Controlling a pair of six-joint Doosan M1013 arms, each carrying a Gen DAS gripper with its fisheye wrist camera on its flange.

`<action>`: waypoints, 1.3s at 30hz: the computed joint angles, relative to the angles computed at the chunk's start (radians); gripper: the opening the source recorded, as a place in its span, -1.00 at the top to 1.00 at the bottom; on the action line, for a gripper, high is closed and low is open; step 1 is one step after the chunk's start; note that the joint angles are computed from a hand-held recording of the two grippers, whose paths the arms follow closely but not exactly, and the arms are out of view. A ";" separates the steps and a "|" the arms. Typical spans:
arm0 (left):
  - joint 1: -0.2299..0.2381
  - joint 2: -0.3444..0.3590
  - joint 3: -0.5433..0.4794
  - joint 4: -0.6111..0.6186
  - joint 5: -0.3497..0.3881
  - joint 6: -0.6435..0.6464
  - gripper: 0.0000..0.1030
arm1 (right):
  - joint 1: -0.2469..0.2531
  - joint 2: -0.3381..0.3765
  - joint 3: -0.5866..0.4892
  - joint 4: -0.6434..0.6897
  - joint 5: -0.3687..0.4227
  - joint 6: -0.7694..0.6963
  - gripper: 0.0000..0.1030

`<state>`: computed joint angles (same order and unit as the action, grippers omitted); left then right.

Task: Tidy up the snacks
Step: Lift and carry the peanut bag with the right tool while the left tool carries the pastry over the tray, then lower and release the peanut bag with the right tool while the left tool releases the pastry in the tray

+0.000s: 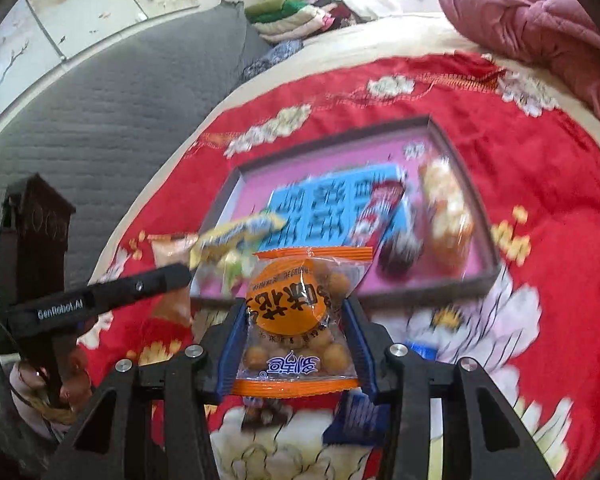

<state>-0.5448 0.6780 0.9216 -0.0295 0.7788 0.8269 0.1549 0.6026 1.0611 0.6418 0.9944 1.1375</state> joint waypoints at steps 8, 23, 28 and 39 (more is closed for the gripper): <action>0.004 0.042 -0.059 0.085 0.019 -0.042 0.43 | 0.013 0.049 -0.078 -0.054 -0.044 0.043 0.08; 0.010 0.101 -0.137 0.039 0.068 0.013 0.44 | 0.047 0.093 -0.127 -0.197 -0.065 0.074 0.07; 0.010 0.108 -0.148 0.038 0.071 0.022 0.44 | 0.053 0.096 -0.128 -0.230 -0.061 0.090 0.06; 0.015 0.103 -0.138 0.033 0.070 0.008 0.43 | 0.060 0.100 -0.131 -0.275 -0.058 0.118 0.05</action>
<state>-0.5299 0.7813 0.7836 0.0034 0.8492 0.8348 0.2146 0.7026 0.9303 0.3664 0.9362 1.2558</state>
